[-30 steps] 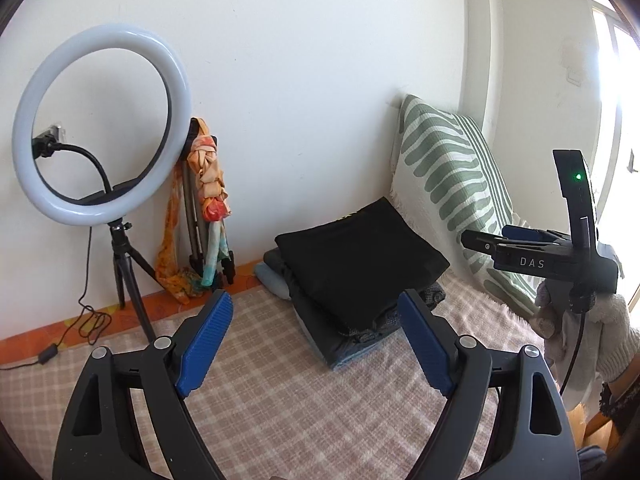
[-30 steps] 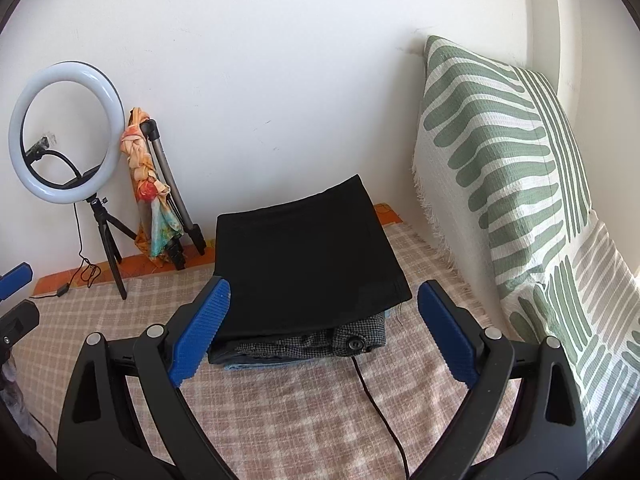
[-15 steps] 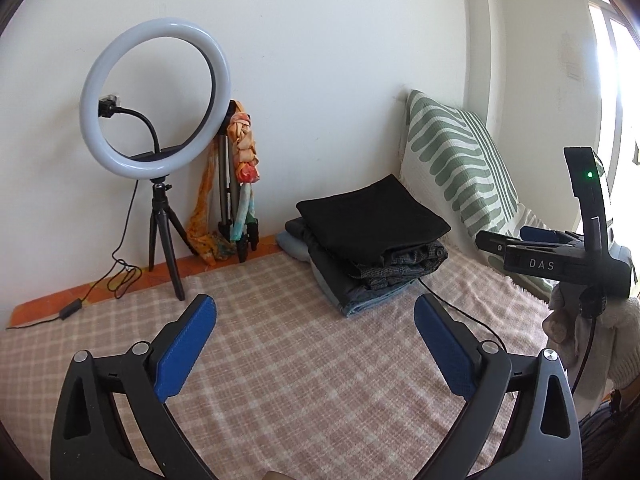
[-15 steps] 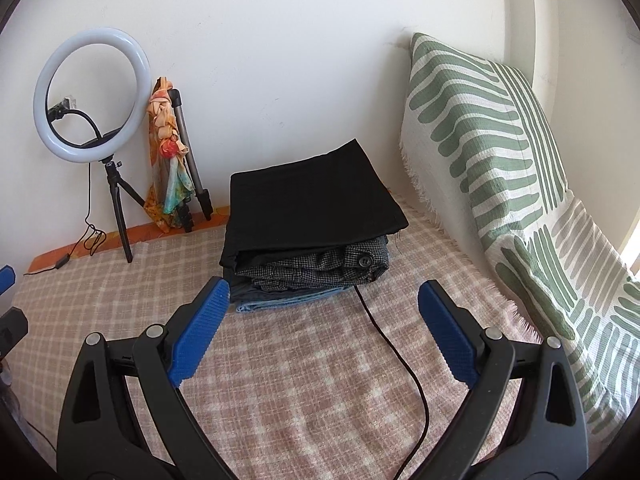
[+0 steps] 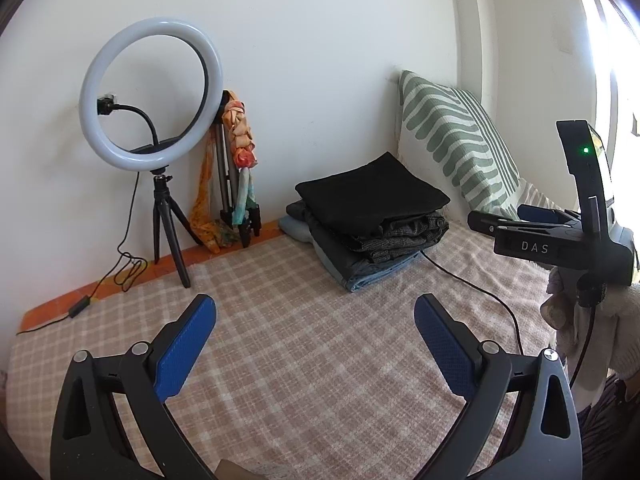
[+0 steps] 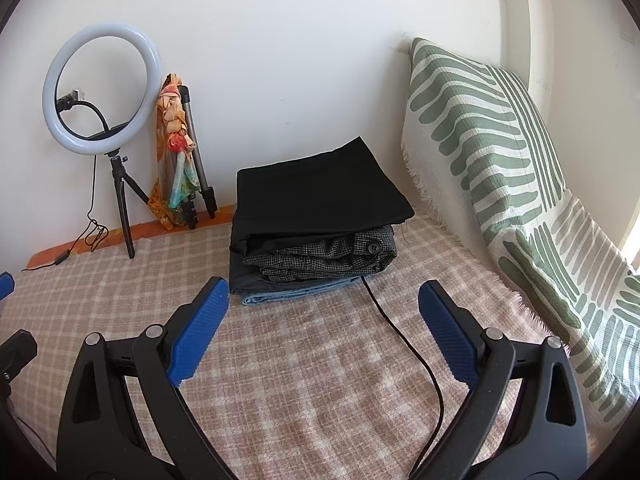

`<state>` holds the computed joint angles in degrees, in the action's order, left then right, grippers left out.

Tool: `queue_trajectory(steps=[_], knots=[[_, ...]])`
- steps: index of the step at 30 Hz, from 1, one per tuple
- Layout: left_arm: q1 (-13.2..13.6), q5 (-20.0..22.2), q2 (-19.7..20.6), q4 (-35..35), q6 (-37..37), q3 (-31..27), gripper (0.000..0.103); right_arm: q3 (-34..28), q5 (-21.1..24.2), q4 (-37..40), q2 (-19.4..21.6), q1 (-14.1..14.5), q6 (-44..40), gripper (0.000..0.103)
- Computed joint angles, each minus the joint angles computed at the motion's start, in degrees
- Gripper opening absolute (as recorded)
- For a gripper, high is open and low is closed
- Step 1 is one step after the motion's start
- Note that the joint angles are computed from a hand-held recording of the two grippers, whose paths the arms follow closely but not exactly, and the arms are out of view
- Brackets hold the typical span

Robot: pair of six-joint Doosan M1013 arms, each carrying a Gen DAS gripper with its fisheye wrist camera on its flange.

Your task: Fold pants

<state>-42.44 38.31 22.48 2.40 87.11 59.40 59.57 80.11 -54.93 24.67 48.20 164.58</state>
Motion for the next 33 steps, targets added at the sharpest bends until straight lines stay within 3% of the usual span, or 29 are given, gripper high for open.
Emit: queue_trajectory(steps=[4,14,33], knots=[[0.2,0.6,-0.1,-1.2,0.1,0.2,0.102,1.2,-0.6,0.1,-0.5,-0.1,1.6,0.103],[0.3,4.0,0.7,1.6,-4.0,-1.1,0.103,1.8,0.0,-1.8,-0.5,0.2,1.8,0.103],[-0.1,6.0,1.1,5.1,-6.4,-1.5,0.103,1.8,-0.1,-1.4,-0.8,0.1,2.1,0.103]])
